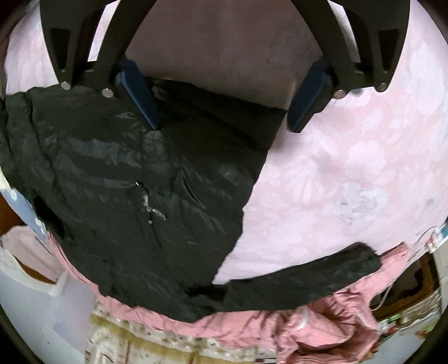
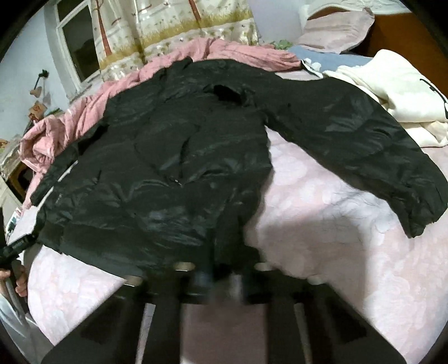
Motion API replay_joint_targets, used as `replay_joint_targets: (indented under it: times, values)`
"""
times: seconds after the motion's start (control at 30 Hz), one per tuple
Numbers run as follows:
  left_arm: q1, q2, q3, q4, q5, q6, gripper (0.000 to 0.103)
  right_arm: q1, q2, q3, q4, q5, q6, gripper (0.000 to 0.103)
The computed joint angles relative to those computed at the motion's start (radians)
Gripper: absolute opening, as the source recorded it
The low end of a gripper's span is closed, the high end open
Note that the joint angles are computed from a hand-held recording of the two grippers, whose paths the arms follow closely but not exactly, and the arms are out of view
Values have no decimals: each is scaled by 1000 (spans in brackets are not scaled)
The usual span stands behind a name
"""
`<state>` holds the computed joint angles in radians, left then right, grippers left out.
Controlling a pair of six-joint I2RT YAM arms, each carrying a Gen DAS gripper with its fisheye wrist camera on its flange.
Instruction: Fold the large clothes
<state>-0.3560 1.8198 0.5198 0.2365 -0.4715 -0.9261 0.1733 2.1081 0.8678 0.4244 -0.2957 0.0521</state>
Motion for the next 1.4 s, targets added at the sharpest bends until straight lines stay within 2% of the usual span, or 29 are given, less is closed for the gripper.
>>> replay_joint_targets:
  times: [0.03,0.1,0.13,0.2,0.3,0.37,0.47,0.53,0.57,0.63,0.67,0.73,0.77,0.8,0.83,0.9,1.0,1.1,1.2,1.27,1.3,1.33,1.37,1.4]
  values:
    - [-2,-1,8,-13,-10,-2,66,4,-7,-12,24,11,17,6]
    - [-36,-36,-6,-19,-59,-10,7,16,-30,-48,77,55,31,5]
    - [-46,-68,-40,21,-44,-12,5,22,-55,-80,116,79,42,5]
    - [-124,-150,-63,-46,-134,-68,5,23,-122,-154,178,105,62,5]
    - [-284,-323,-70,-273,-287,-213,5,-5,-242,-272,225,91,61,4]
    - [-407,-436,-40,-497,-358,-386,4,-29,-347,-346,208,80,59,4]
    - [-527,-441,95,-812,-443,-547,4,-49,-528,-428,153,86,26,4]
    - [-531,-427,189,-930,-443,-542,4,-71,-625,-419,66,75,16,4]
    - [-499,-427,218,-936,-436,-488,5,-81,-646,-387,20,63,18,4]
    - [-414,-398,268,-912,-422,-378,5,-73,-615,-290,-50,72,18,4]
    - [-352,-379,285,-856,-397,-302,5,-59,-562,-210,-84,88,19,4]
    - [-223,-373,252,-657,-321,-147,5,-37,-434,-58,-134,103,47,4]
    - [-159,-341,237,-544,-289,-84,5,-47,-367,7,-144,74,81,4]
    - [-105,-300,245,-493,-254,-42,5,-62,-286,87,-152,22,136,4]
    - [-43,-244,266,-454,-188,1,5,-60,-214,163,-173,21,160,4]
    - [38,-143,295,-387,-94,45,5,-22,-91,285,-210,96,147,4]
    - [90,-2,341,-301,-71,122,6,38,97,482,-301,212,116,4]
    - [140,142,407,-262,-7,148,7,46,220,628,-379,227,122,4]
    - [136,185,412,-197,-6,179,8,47,276,696,-399,238,128,5]
    - [134,175,401,-176,-25,183,15,52,279,676,-349,261,103,5]
    - [135,162,382,-157,-29,172,25,53,277,666,-336,265,98,6]
    - [131,146,362,-136,-43,162,40,51,262,640,-306,260,101,7]
    - [117,118,329,-104,-80,156,48,47,238,601,-262,253,111,9]
    - [99,88,293,-66,-123,160,53,45,213,566,-228,259,116,18]
